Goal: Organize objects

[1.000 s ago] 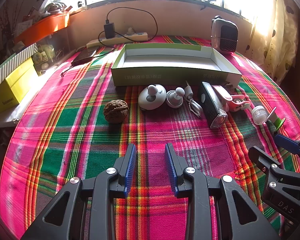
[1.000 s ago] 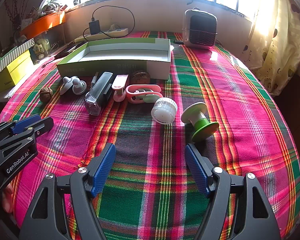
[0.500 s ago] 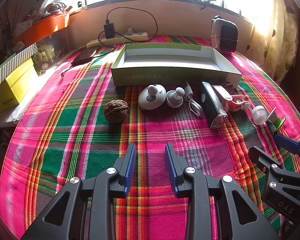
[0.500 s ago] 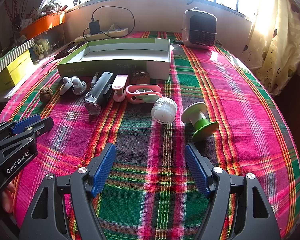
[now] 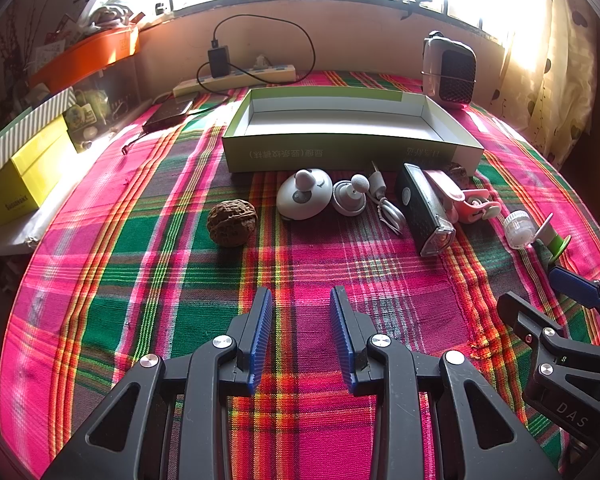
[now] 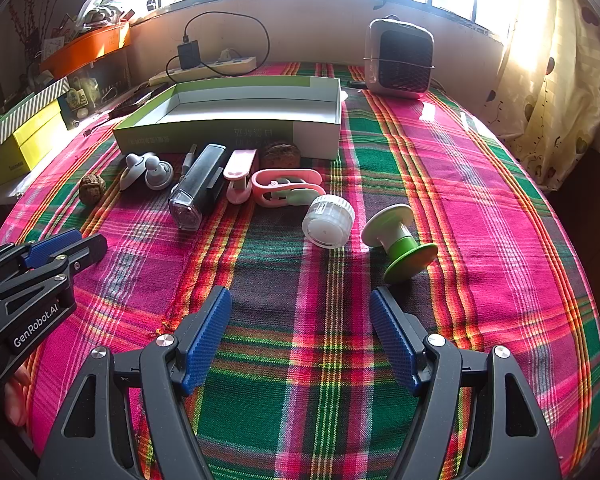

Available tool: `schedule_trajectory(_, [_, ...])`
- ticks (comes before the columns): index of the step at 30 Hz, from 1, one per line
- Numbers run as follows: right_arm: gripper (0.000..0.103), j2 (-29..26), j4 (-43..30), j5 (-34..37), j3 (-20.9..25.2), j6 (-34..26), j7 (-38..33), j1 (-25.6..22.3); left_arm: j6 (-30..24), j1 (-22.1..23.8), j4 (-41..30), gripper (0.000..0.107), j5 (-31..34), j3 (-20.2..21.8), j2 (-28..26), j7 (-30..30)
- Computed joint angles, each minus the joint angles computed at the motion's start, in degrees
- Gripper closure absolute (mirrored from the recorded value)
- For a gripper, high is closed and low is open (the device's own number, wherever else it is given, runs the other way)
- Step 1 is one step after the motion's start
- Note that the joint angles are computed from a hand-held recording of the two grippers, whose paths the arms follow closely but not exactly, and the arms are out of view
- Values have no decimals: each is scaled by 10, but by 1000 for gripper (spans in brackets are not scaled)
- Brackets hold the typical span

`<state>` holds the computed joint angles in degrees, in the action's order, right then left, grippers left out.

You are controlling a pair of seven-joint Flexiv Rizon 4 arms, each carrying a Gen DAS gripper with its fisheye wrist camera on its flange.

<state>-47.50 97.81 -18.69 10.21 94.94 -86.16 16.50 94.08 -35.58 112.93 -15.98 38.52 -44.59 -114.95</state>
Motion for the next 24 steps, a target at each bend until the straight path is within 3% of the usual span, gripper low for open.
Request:
schedule_trajectory(11, [31, -1, -5, -1, 15, -10, -10, -10, 0, 2, 0, 79, 4, -1, 1, 0])
schedule_trajectory(16, [31, -8, -16, -5, 54, -30, -39, -42, 21, 39, 10, 79, 11, -38, 18, 27])
schedule_trajectory(21, [31, -8, -16, 4, 63, -32, -54, -48, 33, 51, 14, 79, 1, -57, 23, 52])
schedule_trajectory(24, [31, -16, -22, 7, 108, -43, -80, -84, 60, 105, 30, 79, 11, -114, 44, 91])
